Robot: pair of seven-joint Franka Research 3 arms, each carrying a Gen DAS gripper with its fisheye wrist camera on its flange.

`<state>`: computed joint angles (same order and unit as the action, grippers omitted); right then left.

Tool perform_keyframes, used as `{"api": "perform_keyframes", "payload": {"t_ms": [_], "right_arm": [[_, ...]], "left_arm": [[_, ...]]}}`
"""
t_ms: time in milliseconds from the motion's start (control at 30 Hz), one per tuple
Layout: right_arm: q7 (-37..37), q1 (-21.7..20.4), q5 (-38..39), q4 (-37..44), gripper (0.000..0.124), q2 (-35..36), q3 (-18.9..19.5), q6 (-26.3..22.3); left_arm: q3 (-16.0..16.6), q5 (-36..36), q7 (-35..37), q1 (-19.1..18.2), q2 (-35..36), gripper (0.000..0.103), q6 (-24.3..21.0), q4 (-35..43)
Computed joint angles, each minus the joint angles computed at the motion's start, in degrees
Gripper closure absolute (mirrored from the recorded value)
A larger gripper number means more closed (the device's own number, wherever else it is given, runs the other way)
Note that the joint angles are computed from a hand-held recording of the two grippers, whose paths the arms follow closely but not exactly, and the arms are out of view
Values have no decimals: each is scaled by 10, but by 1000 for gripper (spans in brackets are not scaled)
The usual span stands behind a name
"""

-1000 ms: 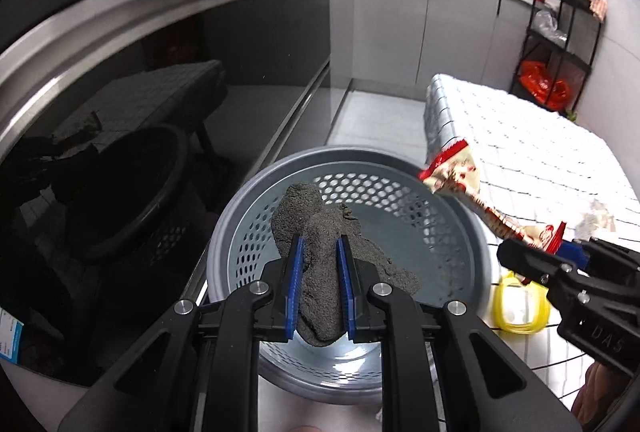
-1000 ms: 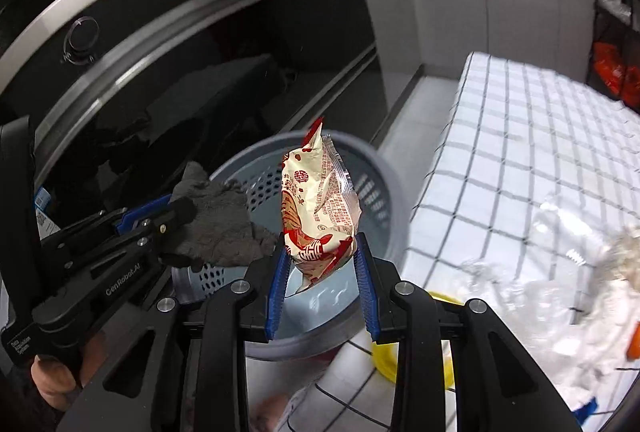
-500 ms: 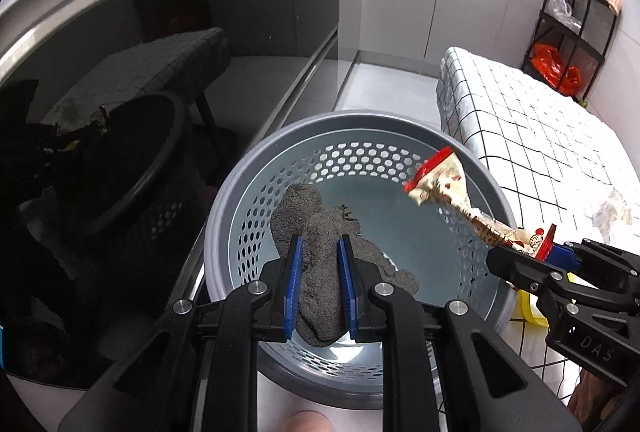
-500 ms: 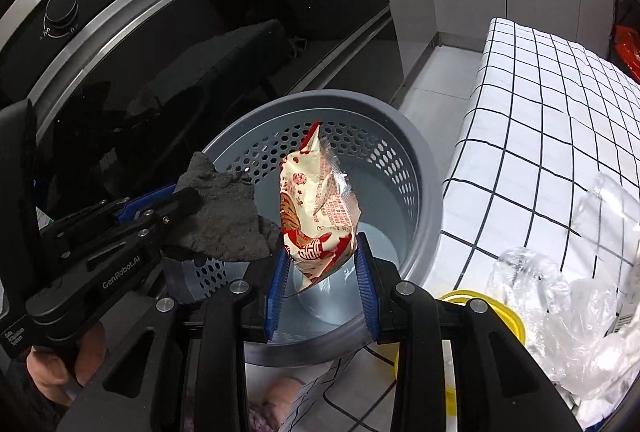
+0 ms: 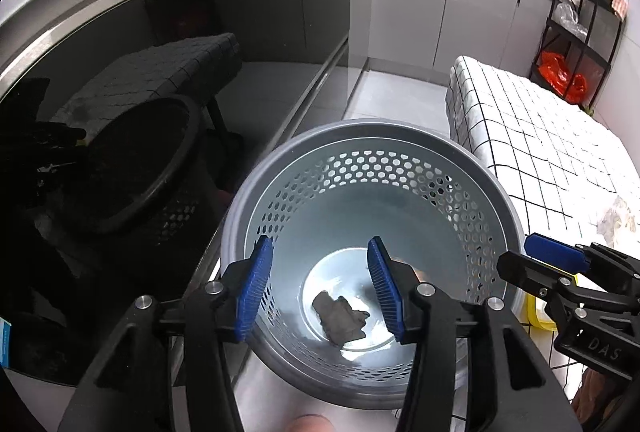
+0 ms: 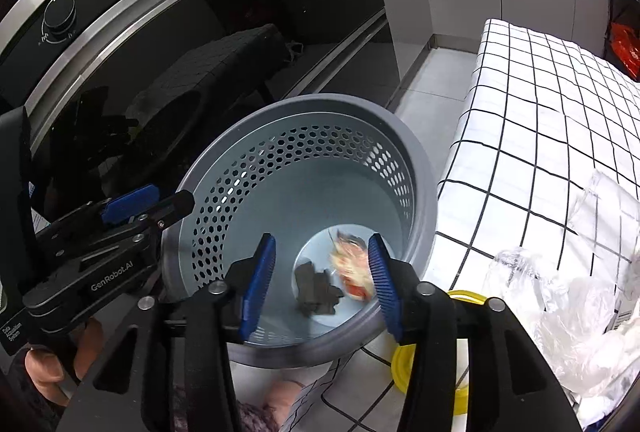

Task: Collect trash
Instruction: 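Open the left tool over the basket while the right tool releases the wrapper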

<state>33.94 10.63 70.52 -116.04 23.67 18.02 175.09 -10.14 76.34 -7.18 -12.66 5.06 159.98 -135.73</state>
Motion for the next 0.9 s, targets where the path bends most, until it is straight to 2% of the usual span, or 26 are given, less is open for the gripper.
{"api": "perform_keyframes", "payload": {"t_ms": [467,700,900], "right_arm": [[-32,5,38,-15,77,-14,0,10],[-80,12,94,-27,75,-27,-2,19],[-130,31,160,-37,74,-44,-25,15]], "left_arm": [[-2,3,-10,-1,-6,54,-5,-4],[-5,16,-27,-2,-13,51,-6,-9],[-9,36,-48,-3,-22,50,-11,-13]]}}
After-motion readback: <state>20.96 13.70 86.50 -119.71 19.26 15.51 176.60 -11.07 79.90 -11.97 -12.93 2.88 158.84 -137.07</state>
